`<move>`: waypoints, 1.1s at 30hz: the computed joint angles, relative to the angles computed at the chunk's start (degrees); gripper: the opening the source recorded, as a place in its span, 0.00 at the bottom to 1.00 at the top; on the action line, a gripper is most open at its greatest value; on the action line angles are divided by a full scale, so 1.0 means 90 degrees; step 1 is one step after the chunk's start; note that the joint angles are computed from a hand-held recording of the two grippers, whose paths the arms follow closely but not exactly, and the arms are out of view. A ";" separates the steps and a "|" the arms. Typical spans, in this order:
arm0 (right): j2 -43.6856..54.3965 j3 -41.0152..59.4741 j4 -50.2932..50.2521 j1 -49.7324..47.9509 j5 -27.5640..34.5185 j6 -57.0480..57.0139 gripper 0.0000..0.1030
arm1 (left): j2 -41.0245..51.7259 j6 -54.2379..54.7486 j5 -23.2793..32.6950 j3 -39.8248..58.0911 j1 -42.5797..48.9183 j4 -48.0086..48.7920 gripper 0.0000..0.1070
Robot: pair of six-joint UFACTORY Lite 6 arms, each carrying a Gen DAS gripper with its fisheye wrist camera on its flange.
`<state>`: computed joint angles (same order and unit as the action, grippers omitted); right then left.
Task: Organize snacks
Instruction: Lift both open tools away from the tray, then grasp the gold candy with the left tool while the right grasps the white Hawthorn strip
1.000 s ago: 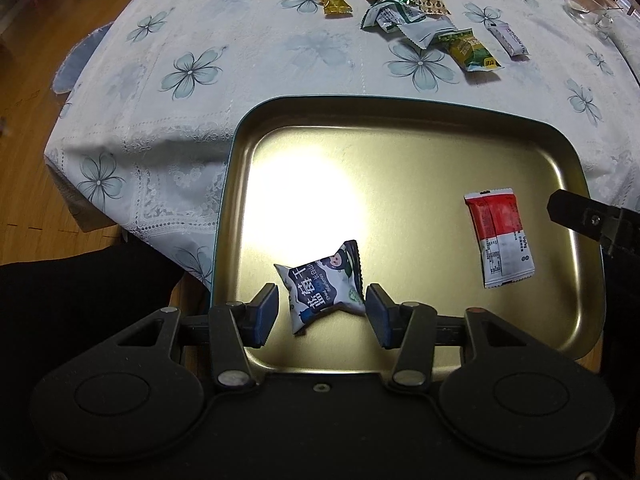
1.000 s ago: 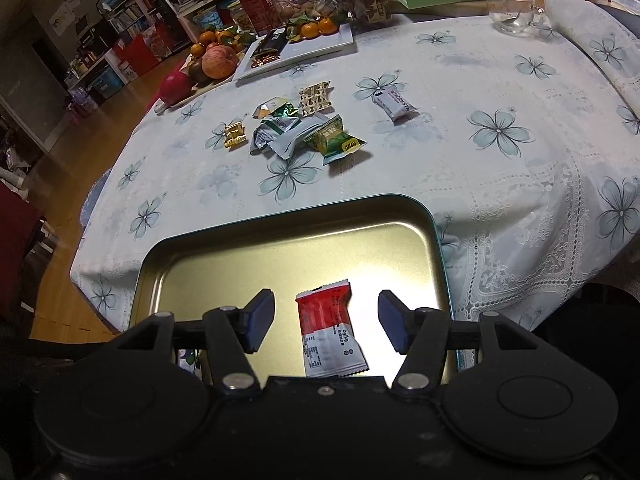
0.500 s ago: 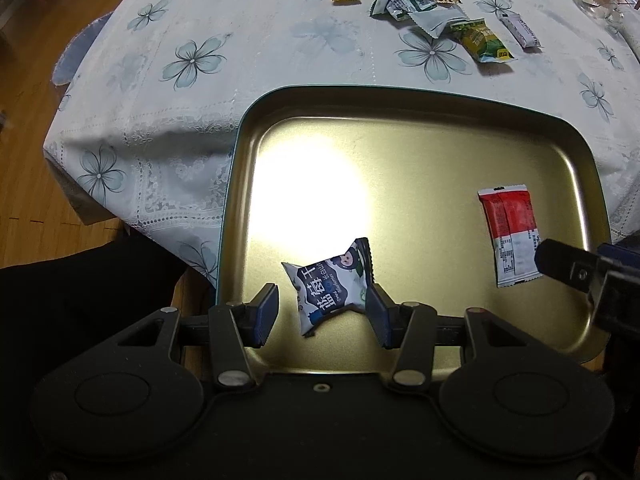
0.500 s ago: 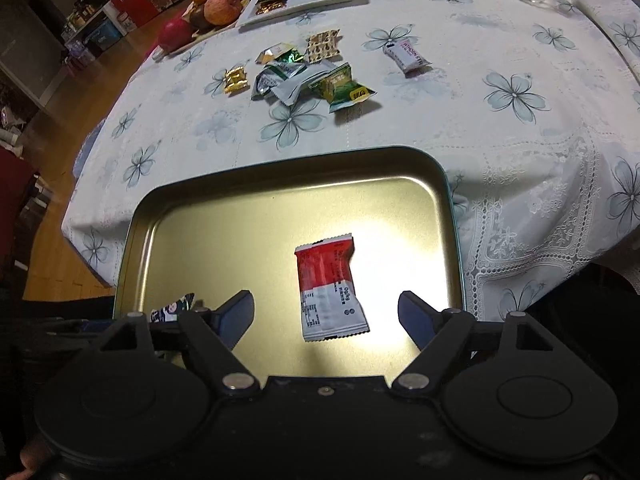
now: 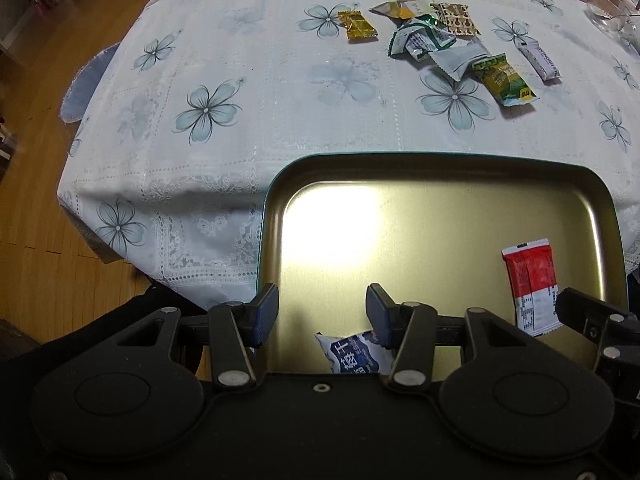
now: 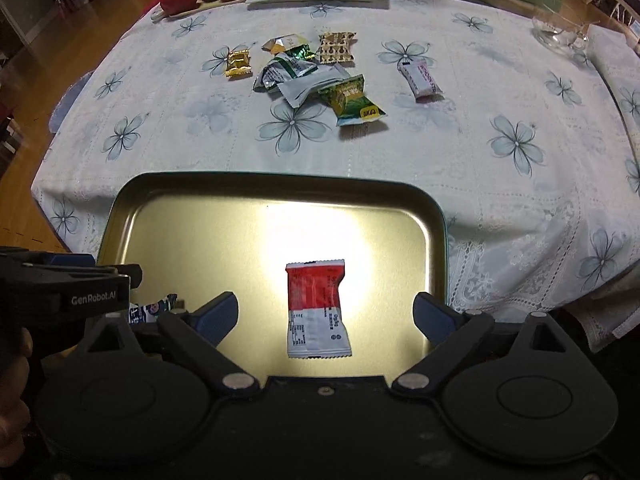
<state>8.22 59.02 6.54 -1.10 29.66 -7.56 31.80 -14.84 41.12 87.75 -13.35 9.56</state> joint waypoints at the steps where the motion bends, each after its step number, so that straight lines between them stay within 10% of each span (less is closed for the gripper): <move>1: 0.0023 0.0077 -0.0166 0.0065 0.0004 0.0149 0.97 | 0.0052 0.0036 0.0022 0.0090 0.0008 -0.0013 0.52; 33: 0.1917 0.2310 -0.1967 0.0267 0.0420 0.2110 0.99 | 0.1892 0.0308 0.0741 0.2835 0.0209 -0.0094 0.52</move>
<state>25.47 79.81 -11.16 1.30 33.44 11.43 48.83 -12.07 47.79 113.27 -11.47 8.71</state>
